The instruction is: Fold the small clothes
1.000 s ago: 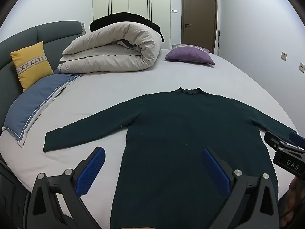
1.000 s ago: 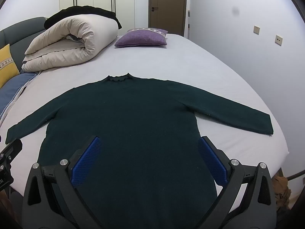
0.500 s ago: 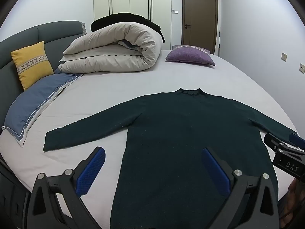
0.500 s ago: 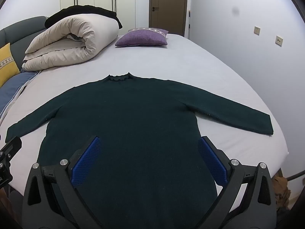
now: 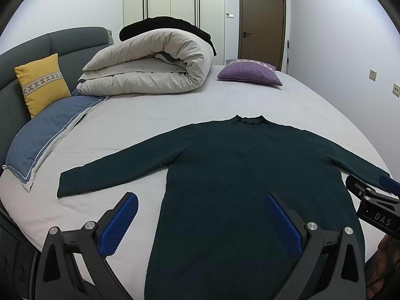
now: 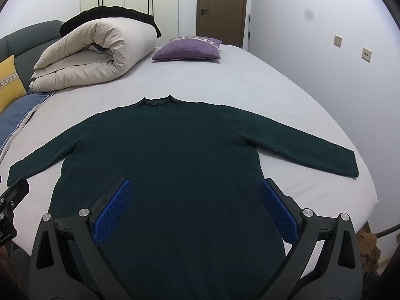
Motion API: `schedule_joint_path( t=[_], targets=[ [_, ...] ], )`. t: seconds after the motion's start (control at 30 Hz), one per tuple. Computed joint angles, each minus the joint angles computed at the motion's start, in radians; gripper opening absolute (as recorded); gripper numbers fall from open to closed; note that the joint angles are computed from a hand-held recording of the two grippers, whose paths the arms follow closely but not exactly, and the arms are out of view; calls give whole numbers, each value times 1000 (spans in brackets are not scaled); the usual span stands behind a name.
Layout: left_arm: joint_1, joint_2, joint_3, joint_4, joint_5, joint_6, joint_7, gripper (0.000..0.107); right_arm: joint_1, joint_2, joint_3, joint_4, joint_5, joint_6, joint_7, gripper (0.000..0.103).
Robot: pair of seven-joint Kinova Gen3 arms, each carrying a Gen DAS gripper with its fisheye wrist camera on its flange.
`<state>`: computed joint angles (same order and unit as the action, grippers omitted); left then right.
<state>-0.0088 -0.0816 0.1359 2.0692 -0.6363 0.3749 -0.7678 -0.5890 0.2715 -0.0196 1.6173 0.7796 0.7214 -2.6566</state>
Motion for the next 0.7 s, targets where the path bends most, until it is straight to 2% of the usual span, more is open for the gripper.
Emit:
schedule_joint_path(
  t=[0.4, 0.7],
  targets=[
    [-6, 6, 7, 10, -32, -12, 38, 103, -5, 0, -2, 0, 6, 4, -7, 103],
    [0, 4, -2, 11, -22, -12, 24, 103, -8, 8, 1, -9, 0, 3, -2, 103]
  ],
)
